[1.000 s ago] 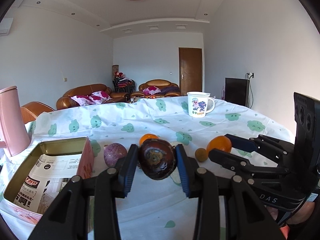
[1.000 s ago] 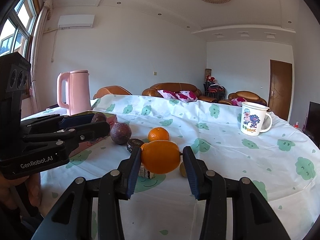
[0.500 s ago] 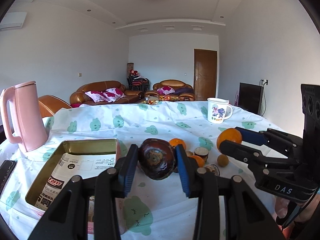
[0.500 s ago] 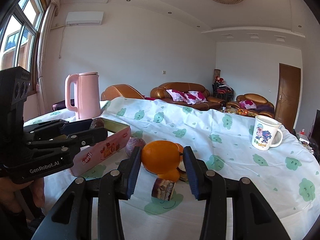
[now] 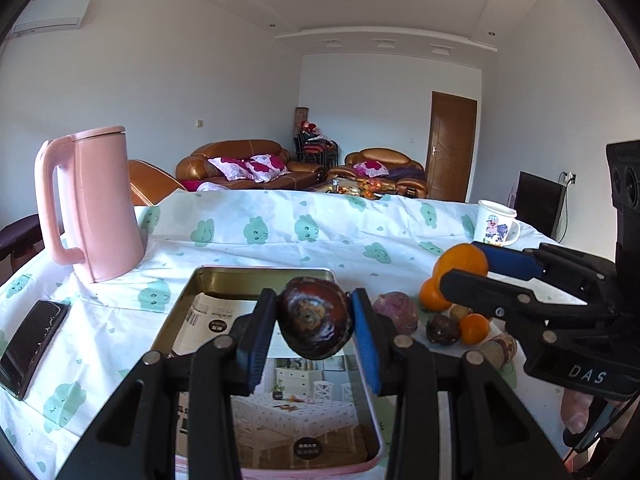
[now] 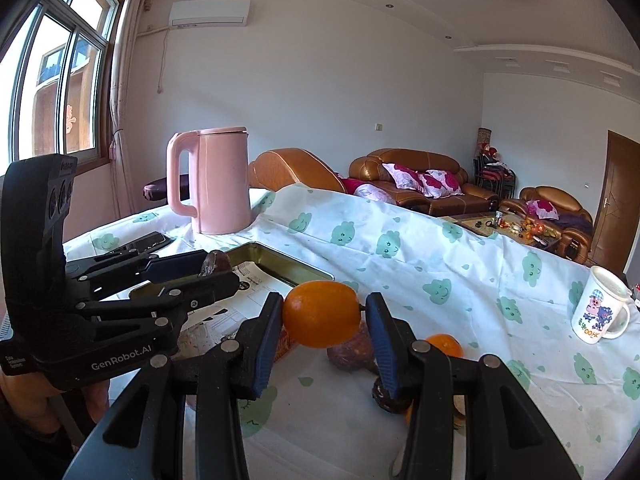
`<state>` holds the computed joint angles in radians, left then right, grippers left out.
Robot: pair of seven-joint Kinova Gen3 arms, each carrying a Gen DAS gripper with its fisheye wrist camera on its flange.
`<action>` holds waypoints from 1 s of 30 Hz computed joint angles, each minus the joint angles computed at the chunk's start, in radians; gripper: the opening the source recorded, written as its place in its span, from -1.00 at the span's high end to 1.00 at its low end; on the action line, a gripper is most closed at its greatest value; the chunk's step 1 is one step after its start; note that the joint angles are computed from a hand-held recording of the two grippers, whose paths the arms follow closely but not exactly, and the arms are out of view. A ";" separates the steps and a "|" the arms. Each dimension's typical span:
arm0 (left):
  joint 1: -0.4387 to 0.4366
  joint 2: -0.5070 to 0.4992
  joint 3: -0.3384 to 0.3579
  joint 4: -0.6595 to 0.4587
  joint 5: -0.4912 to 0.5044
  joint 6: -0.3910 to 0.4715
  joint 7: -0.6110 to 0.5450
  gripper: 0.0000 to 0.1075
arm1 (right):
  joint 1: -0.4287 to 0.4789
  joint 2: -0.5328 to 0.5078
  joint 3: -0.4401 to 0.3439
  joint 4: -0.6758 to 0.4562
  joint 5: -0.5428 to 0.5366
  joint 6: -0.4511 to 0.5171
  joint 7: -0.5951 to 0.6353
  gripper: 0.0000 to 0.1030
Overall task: Organize fruits
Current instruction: 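Carry the orange and dark fruit over the pink tin and open both tools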
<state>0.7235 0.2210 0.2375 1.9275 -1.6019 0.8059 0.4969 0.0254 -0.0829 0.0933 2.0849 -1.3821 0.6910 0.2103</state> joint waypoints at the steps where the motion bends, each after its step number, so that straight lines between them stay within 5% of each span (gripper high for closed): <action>1: -0.008 -0.003 -0.003 0.000 0.009 -0.008 -0.011 0.25 | -0.007 0.009 -0.010 -0.013 0.013 -0.008 -0.020 0.13; 23: -0.127 -0.055 -0.066 0.008 0.246 -0.173 -0.230 0.25 | -0.133 0.149 -0.170 -0.141 0.386 -0.146 -0.415 0.12; 28: -0.089 -0.045 -0.062 0.002 0.222 -0.100 -0.202 -0.28 | -0.115 0.143 -0.181 -0.137 0.409 -0.129 -0.440 -0.01; 30: -0.079 -0.055 -0.056 0.014 0.183 -0.097 -0.156 -0.29 | -0.100 0.116 -0.169 -0.113 0.375 -0.124 -0.407 -0.09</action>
<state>0.6448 0.1661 0.1820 1.9420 -1.4188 0.7091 0.3405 -0.0747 0.0331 -0.0757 1.9720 -1.0074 0.5671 -0.1968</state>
